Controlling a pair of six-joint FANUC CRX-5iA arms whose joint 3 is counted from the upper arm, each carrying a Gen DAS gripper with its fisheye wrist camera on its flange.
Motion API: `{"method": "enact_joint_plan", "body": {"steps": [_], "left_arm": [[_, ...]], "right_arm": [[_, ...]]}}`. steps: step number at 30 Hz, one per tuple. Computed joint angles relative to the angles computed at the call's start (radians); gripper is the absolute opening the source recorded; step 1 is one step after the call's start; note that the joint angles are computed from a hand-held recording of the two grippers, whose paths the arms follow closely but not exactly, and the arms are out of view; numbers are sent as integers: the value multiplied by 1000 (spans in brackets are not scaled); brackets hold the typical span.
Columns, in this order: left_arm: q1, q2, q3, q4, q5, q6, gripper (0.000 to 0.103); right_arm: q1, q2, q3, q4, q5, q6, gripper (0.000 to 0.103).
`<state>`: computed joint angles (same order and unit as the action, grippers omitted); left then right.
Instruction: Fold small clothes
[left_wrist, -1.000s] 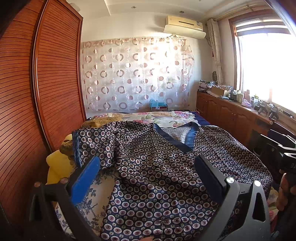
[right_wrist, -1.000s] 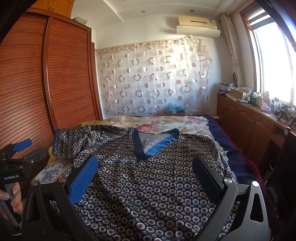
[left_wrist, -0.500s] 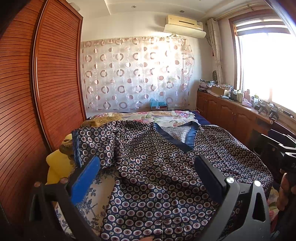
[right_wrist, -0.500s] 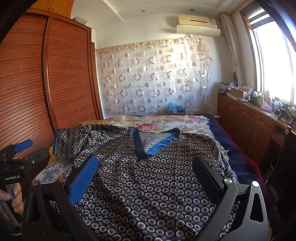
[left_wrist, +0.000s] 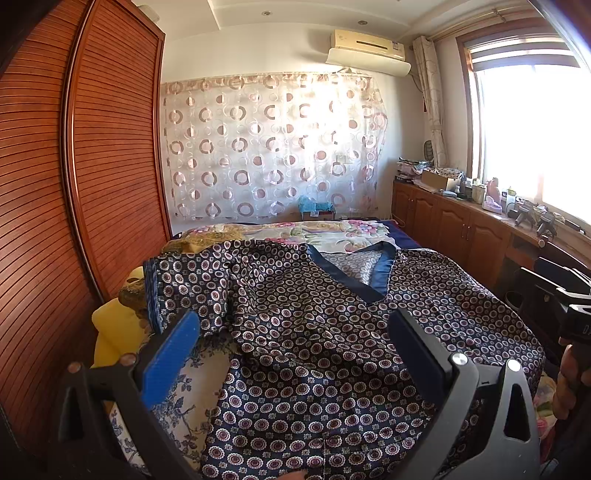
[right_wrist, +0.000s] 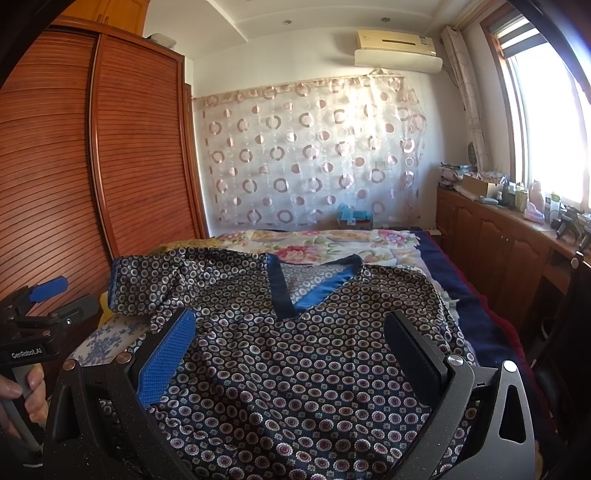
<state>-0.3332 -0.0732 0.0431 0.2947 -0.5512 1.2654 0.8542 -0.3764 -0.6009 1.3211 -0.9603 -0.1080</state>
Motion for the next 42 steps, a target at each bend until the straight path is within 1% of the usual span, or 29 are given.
{"method": "enact_joint_plan", "body": {"steps": [5, 8, 10, 14, 15, 18, 24, 30, 36, 42], "left_arm": [[1, 4, 3, 0, -5, 0, 103], [7, 19, 9, 5, -14, -12, 103], [12, 31, 19, -1, -23, -9, 103], [32, 54, 27, 20, -39, -23, 103], [43, 55, 9, 66, -30, -63, 103], [62, 64, 4, 93, -30, -87, 103], [102, 111, 45, 65, -51, -76, 103], [131, 190, 145, -3, -97, -10, 103], [157, 259, 232, -28, -146, 24, 103], [197, 335, 317, 52, -200, -24, 103]], "right_arm": [[-2, 13, 9, -6, 11, 2, 103], [-16, 13, 8, -20, 43, 18, 103], [-34, 6, 4, -37, 81, 40, 103], [-68, 17, 1, -54, 159, 56, 103], [-76, 21, 2, -59, 178, 61, 103], [-97, 43, 11, -73, 223, 91, 103], [-157, 103, 43, -97, 323, 151, 103], [-211, 187, 115, -206, 418, 288, 103], [-227, 272, 220, -366, 451, 466, 103], [-248, 359, 354, -575, 453, 695, 103]]}}
